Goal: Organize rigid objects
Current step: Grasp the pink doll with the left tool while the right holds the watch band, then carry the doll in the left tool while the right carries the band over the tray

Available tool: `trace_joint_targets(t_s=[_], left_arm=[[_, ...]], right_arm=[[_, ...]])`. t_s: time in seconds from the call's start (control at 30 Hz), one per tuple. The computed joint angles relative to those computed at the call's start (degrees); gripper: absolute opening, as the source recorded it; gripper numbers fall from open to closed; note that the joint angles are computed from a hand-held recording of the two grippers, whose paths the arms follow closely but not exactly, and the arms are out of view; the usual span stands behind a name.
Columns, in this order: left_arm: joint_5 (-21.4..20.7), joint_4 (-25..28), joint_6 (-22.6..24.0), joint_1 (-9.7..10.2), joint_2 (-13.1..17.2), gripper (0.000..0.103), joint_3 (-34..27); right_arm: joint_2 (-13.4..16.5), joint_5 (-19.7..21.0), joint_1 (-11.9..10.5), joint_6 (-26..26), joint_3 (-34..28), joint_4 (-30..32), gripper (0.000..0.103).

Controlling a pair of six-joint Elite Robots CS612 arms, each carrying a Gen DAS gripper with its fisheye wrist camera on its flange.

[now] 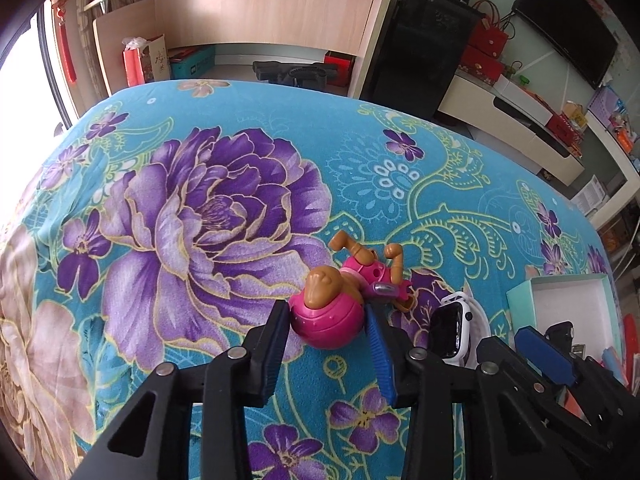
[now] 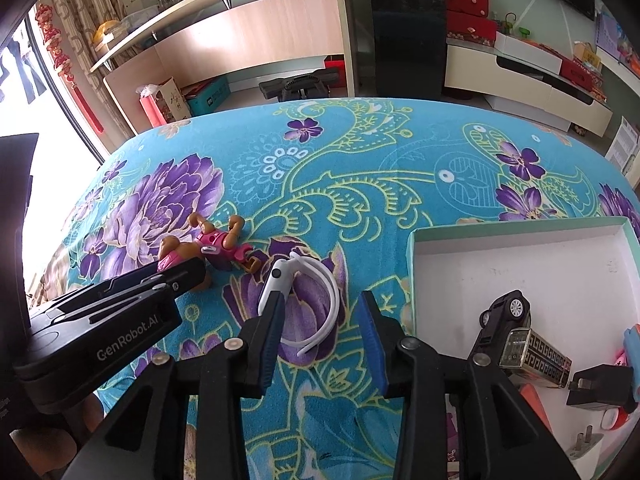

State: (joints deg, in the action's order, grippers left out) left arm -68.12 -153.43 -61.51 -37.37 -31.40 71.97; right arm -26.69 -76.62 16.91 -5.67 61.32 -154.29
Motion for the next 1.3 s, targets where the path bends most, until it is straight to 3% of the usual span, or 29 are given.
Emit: trace_joint_targets(t_s=[0.37,0.73,1.0,1.13,1.3], left_arm=[[2.6,2.5,-3.9,-0.68,-2.7,0.041,3.7],[0.7,3.4,-4.9,-0.35,-2.5,0.041,3.6],[0.4,3.2,-5.2,-0.20,-2.2,0.041,3.5],[0.8,3.3,-5.1,-0.26,-2.2,0.041,3.5],[1.9,2.6,-4.5,-0.49,-2.6,0.041,3.9]], right_arm=[[0.7,0.7,0.4,-1.7,-0.8,0.7,0.061],[2.6,-1.0,0.9,-1.8,-3.4,3.2,0.061],[3.4,-3.9,1.6,-3.0,-4.2,1.8,0.061],[3.3,-3.2,1.5,-3.1,-4.1,2.0,0.051],[2.8,-3.0,1.4,-3.2,-3.5,2.1,0.050]])
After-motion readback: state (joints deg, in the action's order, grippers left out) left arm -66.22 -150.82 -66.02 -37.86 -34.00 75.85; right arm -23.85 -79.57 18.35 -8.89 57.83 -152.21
